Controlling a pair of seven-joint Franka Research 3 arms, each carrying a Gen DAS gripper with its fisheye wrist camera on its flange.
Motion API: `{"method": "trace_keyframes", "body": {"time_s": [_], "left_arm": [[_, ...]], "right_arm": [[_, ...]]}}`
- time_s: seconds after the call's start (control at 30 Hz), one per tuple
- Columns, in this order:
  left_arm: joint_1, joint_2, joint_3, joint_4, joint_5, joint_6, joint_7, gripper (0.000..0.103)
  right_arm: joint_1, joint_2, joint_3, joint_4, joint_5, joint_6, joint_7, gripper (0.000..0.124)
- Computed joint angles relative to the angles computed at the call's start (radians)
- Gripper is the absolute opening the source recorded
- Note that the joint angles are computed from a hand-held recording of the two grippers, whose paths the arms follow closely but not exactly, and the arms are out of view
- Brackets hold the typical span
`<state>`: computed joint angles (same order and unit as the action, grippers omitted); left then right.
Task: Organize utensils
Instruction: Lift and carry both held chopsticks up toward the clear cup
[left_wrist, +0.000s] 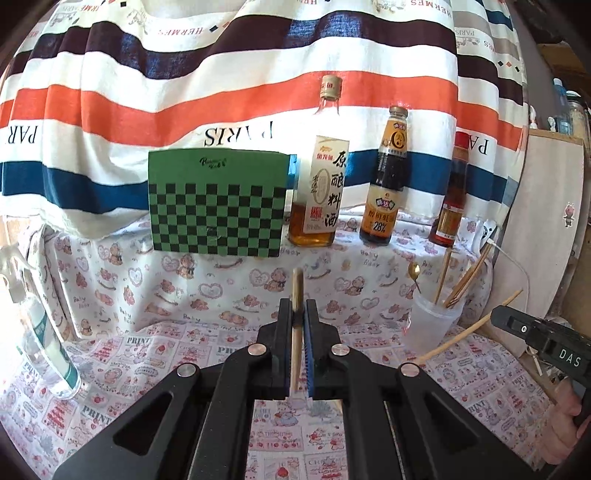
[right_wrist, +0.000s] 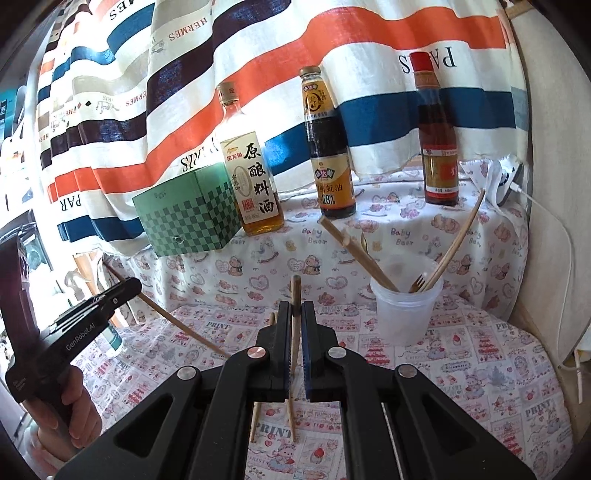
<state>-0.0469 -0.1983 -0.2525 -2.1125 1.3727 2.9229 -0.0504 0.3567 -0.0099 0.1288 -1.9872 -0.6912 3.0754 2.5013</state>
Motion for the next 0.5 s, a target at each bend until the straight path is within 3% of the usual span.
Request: {"method": "trace_keyframes", "body": {"time_s": [0.13, 0.2, 0.3, 0.4, 0.5], "left_arm": [[-0.021, 0.01, 0.005, 0.056, -0.121, -0.01, 0.126, 0.005], [-0.029, 0.023, 0.003, 0.085, -0.185, -0.014, 0.189, 0.005], [-0.044, 0.051, -0.005, 0.132, -0.257, -0.036, 0.279, 0.005], [-0.044, 0.093, -0.009, 0.187, -0.211, 0.023, 0.27, 0.005], [-0.079, 0.146, -0.005, 0.262, -0.288, -0.007, 0.352, 0.005]], "right_arm": [[0.009, -0.016, 0.002, 0.024, 0.176, -0.051, -0.201, 0.006], [0.002, -0.026, 0.004, 0.036, 0.207, -0.067, -0.241, 0.006], [-0.03, -0.041, 0.013, 0.054, 0.142, -0.078, -0.196, 0.006], [-0.057, -0.051, 0.017, 0.079, 0.121, -0.08, -0.176, 0.006], [-0.083, -0.044, 0.019, 0.126, 0.077, -0.086, -0.143, 0.006]]}}
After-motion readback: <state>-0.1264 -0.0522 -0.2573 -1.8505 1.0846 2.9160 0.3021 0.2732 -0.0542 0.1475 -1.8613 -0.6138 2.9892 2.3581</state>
